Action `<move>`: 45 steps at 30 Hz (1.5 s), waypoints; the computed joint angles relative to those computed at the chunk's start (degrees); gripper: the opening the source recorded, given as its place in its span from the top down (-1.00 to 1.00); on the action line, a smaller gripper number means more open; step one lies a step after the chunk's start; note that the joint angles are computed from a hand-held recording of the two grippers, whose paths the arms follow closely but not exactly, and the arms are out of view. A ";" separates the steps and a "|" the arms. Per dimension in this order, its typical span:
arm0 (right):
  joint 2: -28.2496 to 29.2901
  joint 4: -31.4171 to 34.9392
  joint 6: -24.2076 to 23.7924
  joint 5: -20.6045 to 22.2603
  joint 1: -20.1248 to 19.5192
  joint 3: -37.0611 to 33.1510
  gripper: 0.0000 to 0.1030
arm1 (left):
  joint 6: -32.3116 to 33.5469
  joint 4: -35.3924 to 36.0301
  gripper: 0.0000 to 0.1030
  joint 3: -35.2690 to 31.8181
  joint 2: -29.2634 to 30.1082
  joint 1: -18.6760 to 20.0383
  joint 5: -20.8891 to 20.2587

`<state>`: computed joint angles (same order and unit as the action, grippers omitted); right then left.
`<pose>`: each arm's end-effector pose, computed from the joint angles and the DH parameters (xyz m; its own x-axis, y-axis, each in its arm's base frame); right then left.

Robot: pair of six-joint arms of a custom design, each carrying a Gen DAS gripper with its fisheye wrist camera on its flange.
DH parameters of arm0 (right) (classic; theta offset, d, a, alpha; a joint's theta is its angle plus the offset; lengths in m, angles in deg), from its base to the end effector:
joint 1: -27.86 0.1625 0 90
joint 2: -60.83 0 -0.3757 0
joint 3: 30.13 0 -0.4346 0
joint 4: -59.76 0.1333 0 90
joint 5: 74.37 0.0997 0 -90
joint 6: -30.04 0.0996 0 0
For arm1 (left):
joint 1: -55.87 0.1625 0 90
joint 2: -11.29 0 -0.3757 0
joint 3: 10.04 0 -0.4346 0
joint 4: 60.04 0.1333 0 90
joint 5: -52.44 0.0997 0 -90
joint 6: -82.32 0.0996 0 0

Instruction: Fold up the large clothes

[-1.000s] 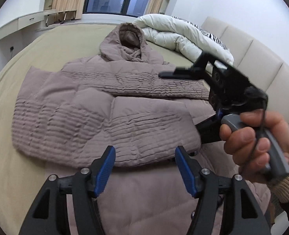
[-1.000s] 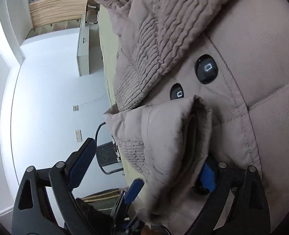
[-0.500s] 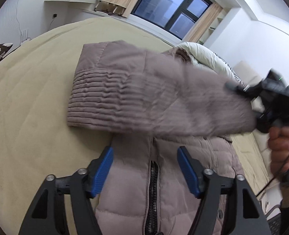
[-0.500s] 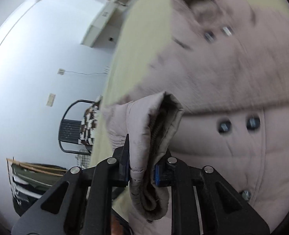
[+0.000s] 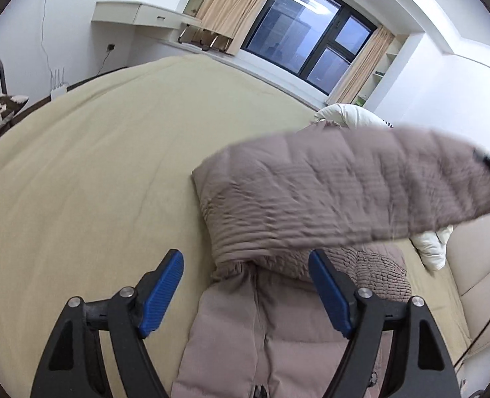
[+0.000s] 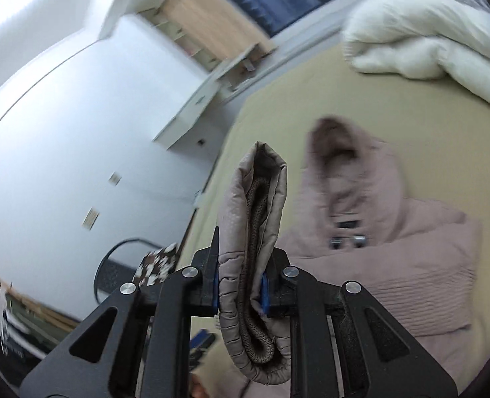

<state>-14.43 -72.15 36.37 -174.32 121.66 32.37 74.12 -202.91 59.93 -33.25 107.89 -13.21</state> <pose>0.1594 -0.6480 0.6464 -0.9903 0.1385 0.0094 0.0713 0.5652 -0.8219 -0.3491 -0.7305 0.2048 -0.9044 0.3069 -0.2965 0.4215 0.7510 -0.5083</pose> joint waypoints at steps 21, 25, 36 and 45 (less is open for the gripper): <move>-20.15 -23.90 8.55 2.37 -24.79 33.40 -0.60 | 5.91 30.39 -0.44 -38.65 26.74 1.17 5.96; -19.04 -22.74 -0.82 -4.68 -18.20 30.52 -0.60 | 8.09 20.57 -0.37 -31.10 22.21 -0.34 7.14; 3.38 -27.48 -29.94 -34.48 -8.72 22.79 -0.60 | 8.60 28.18 -0.44 -41.67 29.82 0.79 9.35; -3.15 -33.81 -31.48 -32.72 -6.39 27.32 -0.59 | 12.09 25.77 -0.31 -50.31 33.86 -0.50 10.20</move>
